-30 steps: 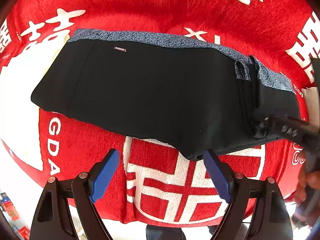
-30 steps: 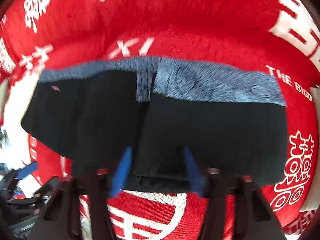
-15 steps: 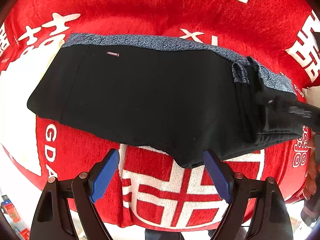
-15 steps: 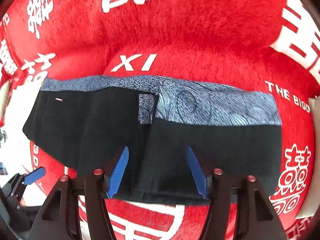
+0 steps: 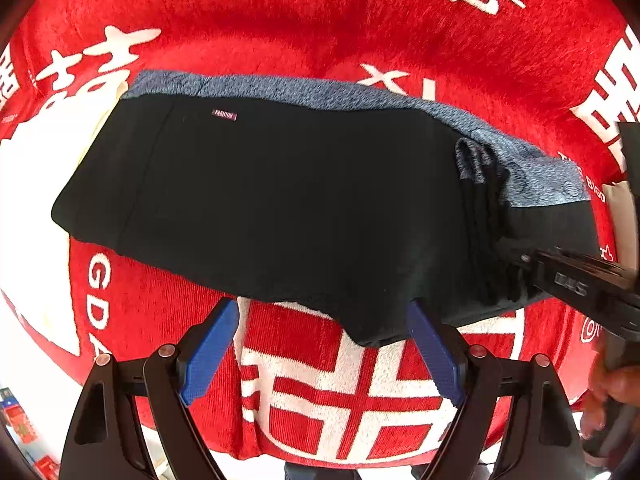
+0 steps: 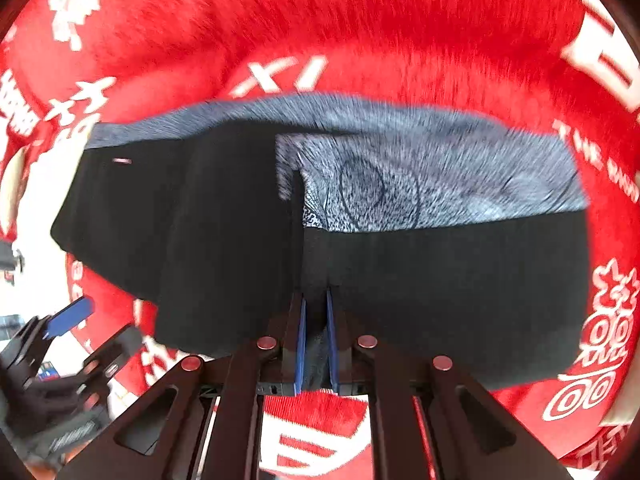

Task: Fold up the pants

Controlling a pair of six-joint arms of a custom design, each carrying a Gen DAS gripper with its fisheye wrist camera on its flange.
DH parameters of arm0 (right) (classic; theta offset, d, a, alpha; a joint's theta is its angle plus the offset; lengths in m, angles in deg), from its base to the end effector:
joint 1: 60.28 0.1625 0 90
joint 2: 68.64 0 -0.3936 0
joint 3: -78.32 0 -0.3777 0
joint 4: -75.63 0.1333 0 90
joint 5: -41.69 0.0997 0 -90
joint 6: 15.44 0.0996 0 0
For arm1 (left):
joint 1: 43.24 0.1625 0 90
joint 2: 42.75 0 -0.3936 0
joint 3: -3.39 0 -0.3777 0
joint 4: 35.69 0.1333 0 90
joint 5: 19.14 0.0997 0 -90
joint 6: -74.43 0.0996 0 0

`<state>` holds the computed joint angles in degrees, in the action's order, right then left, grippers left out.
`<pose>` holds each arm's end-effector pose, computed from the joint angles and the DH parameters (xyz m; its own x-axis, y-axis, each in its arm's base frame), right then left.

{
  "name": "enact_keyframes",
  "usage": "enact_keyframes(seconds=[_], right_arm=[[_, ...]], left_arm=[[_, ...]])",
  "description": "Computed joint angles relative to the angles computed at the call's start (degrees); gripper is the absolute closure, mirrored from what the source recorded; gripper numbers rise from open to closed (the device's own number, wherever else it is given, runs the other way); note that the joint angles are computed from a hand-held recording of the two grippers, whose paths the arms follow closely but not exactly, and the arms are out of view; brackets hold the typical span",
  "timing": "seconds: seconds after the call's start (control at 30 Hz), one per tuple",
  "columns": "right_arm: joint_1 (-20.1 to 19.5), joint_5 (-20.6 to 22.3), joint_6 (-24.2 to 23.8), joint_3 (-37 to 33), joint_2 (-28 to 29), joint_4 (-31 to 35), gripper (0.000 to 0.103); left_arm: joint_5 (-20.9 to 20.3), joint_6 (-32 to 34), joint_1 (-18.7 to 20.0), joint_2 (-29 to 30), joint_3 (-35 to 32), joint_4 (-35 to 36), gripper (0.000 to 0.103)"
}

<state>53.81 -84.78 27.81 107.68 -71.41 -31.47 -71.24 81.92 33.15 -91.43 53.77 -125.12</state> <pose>0.4007 -0.7147 -0.0830 -0.7814 0.3127 0.5400 0.1824 0.9420 -0.2816 0.0163 -0.7591 0.3644 -0.7241 0.3341 -0.6034 0.3323 0.9356 0.1193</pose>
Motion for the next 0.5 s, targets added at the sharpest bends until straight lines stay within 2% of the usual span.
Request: enact_keyframes(seconds=[0.1, 0.13, 0.17, 0.23, 0.33, 0.4, 0.43, 0.47, 0.5], right_arm=[[0.5, 0.2, -2.2, -3.0, 1.5, 0.0, 0.072], [0.5, 1.7, -3.3, -2.1, 1.0, -1.4, 0.056], [0.6, 3.0, -4.1, -0.2, -0.1, -3.7, 0.045], [1.2, 3.5, -5.5, 2.6, -1.7, -6.7, 0.042], [2.1, 2.6, -6.3, 8.5, -5.1, -12.6, 0.042], [2.5, 0.4, -5.0, 12.7, -7.5, -15.5, 0.042], [2.5, -0.3, -4.4, 14.4, -8.5, -16.7, 0.050], [2.3, -0.8, -3.1, 17.3, -10.2, -18.5, 0.070], [1.7, -0.9, -2.2, 18.5, -11.1, -18.7, 0.078]], left_arm=[[0.1, 0.7, -0.2, -0.4, 1.0, -0.4, 0.016], [0.1, 0.6, -0.2, -0.4, 0.8, 0.1, 0.016], [0.2, 0.4, -0.2, -0.2, 0.7, 0.6, 0.016], [0.2, 0.2, -0.3, -0.3, 0.8, 0.8, 0.016], [0.0, 0.2, -0.5, -0.5, 1.3, 0.3, 0.016], [-0.1, 0.1, -0.5, -0.4, 1.4, 0.1, 0.016], [-0.2, 0.0, -0.5, -0.4, 1.4, 0.1, 0.016], [-0.2, 0.0, -0.5, -0.4, 1.3, 0.1, 0.016], [-0.3, 0.0, -0.6, -0.3, 1.3, 0.0, 0.016]])
